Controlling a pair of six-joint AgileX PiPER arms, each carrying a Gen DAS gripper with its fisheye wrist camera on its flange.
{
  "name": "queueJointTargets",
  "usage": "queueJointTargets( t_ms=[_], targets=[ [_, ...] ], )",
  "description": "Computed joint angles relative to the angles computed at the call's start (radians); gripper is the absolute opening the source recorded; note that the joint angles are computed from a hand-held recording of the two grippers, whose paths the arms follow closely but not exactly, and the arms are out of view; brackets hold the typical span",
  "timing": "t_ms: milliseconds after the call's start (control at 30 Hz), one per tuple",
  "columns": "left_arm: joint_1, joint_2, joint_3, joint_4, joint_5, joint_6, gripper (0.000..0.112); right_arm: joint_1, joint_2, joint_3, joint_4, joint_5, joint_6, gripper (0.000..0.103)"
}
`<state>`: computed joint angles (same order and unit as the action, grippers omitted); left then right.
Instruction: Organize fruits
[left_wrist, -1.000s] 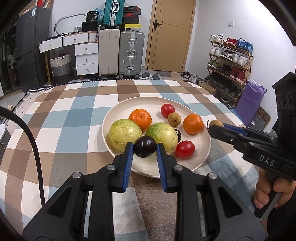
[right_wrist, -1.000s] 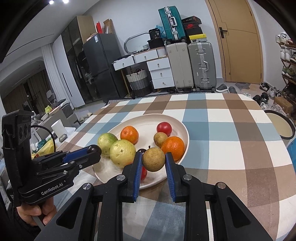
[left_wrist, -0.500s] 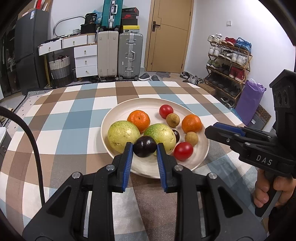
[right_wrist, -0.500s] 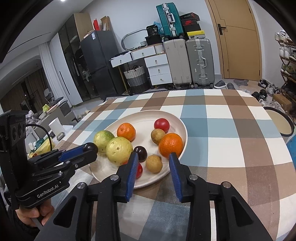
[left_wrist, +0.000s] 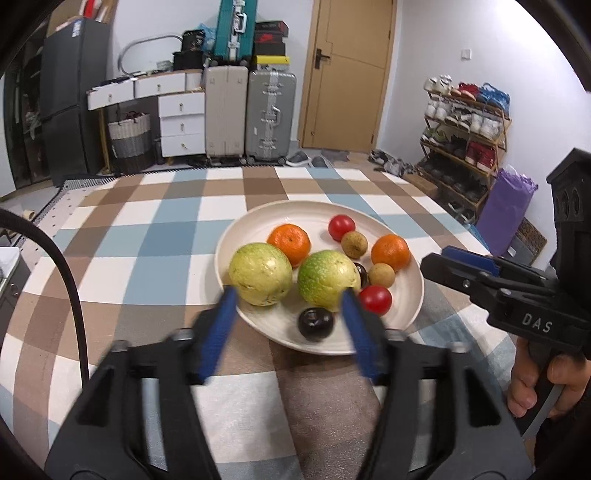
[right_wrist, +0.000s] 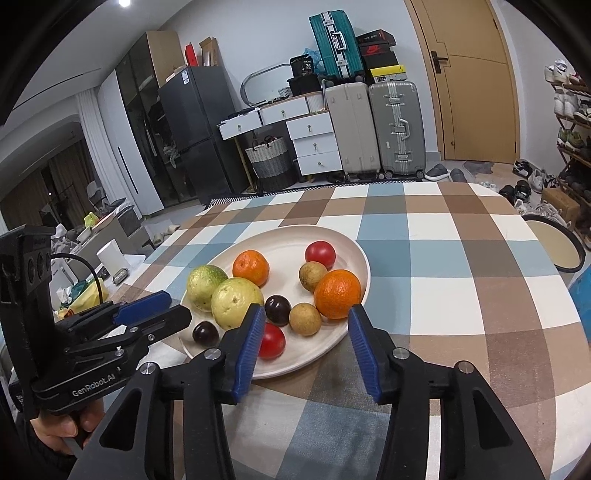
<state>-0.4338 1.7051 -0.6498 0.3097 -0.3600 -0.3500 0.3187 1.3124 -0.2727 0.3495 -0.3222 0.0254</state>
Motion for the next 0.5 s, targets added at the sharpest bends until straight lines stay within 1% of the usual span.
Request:
queueJointTargets(
  t_ms=[33, 67, 133, 167, 200, 267, 300, 333, 400, 500],
  targets=[
    [0.001, -0.005, 0.009, -0.019, -0.009, 0.018, 0.082, 0.006, -0.008, 0.006, 0.016, -0.009, -0.014, 0.062],
    [0.003, -0.014, 0.022, -0.042, -0.022, 0.040, 0.086, 0.010, -0.014, 0.012, 0.024, -0.019, -0.020, 0.067],
    [0.012, -0.029, 0.046, -0.052, -0.046, 0.050, 0.091, 0.027, -0.029, 0.026, 0.056, -0.044, -0.046, 0.082],
    [0.014, -0.036, 0.055, -0.056, -0.049, 0.056, 0.093, 0.029, -0.033, 0.033, 0.055, -0.057, -0.045, 0.085],
    [0.017, -0.044, 0.063, -0.059, -0.052, 0.061, 0.101, 0.043, -0.043, 0.042, 0.087, -0.074, -0.071, 0.089],
    [0.013, -0.060, 0.087, -0.106, -0.071, 0.104, 0.102, 0.059, -0.055, 0.051, 0.122, -0.092, -0.100, 0.095],
    [0.010, -0.069, 0.099, -0.127, -0.081, 0.126, 0.102, 0.068, -0.060, 0.056, 0.142, -0.102, -0.116, 0.102],
    [0.006, -0.075, 0.107, -0.149, -0.082, 0.146, 0.102, 0.089, -0.067, 0.062, 0.191, -0.121, -0.154, 0.103],
    [0.000, -0.085, 0.116, -0.166, -0.078, 0.167, 0.102, 0.118, -0.085, 0.074, 0.238, -0.142, -0.195, 0.103],
    [-0.004, -0.098, 0.129, -0.174, -0.078, 0.179, 0.102, 0.138, -0.097, 0.072, 0.286, -0.118, -0.250, 0.103]
  ],
)
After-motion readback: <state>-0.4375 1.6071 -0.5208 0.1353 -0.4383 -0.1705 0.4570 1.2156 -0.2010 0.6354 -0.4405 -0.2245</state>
